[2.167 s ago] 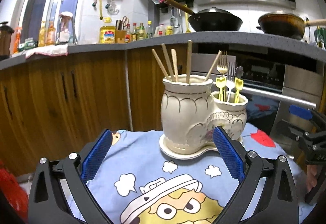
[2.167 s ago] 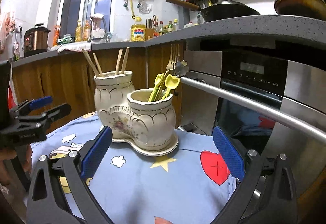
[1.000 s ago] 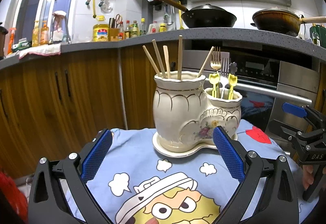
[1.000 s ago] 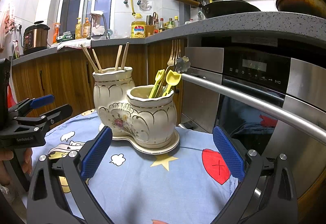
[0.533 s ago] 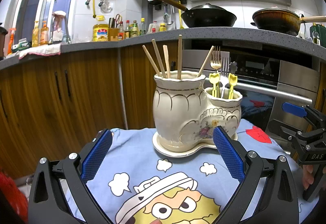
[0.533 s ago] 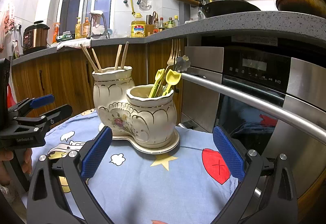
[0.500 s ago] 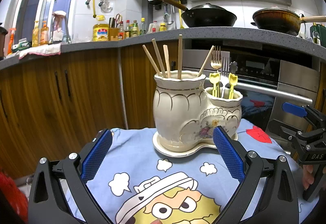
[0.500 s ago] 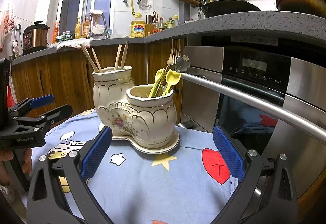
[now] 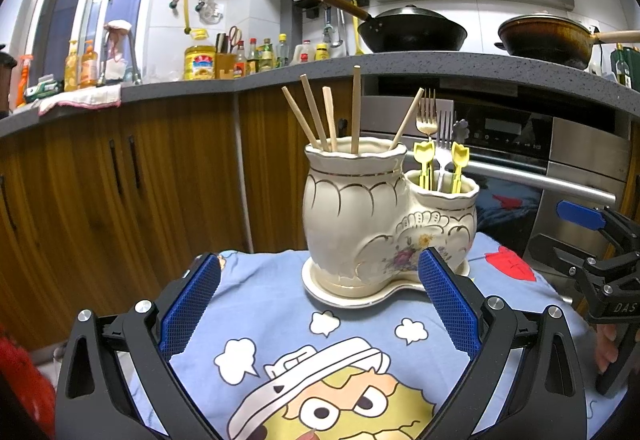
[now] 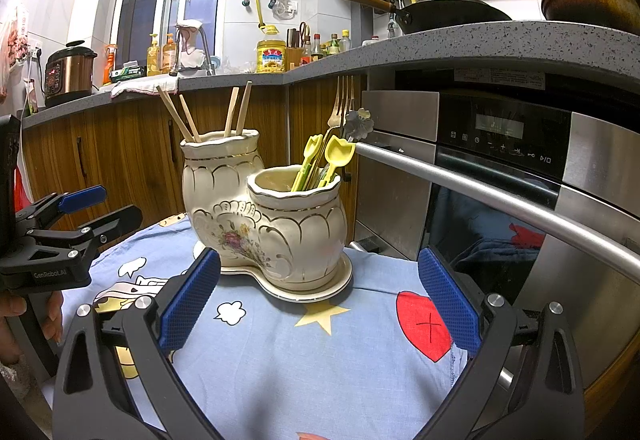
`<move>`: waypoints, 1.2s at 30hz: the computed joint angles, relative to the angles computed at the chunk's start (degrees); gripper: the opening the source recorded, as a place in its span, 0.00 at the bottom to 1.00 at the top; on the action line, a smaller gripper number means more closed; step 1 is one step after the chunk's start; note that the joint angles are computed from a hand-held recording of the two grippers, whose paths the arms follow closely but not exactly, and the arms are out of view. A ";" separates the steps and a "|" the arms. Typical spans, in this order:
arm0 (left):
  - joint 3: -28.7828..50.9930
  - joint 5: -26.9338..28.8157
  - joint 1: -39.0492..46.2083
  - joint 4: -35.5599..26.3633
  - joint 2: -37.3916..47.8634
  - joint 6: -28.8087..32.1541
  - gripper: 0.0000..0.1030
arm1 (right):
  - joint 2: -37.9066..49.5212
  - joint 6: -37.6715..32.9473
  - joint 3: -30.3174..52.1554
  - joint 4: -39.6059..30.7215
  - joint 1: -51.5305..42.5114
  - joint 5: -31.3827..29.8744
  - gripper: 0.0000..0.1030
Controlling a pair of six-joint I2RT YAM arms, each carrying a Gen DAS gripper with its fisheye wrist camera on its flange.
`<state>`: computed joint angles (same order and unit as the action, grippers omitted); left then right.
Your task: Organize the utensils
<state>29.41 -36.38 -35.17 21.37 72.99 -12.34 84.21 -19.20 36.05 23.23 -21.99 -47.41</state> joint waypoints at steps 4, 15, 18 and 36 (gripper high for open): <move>-0.08 0.00 0.08 -0.06 -0.06 -0.10 0.95 | -0.01 -0.03 0.04 -0.09 -0.03 -0.04 0.95; -0.30 0.11 0.27 -0.05 -0.24 -0.12 0.95 | 0.07 -0.11 0.23 -0.30 -0.05 -0.08 0.95; -0.30 0.15 0.29 -0.06 -0.26 -0.08 0.95 | 0.10 -0.14 0.27 -0.33 -0.04 -0.08 0.95; 0.12 0.18 0.82 -1.08 -0.06 -1.00 0.95 | -0.05 -0.24 0.49 -0.87 -0.11 -0.08 0.95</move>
<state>29.53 -36.19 -34.35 20.29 72.94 -13.34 84.17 -19.44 36.54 22.36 -22.10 -47.49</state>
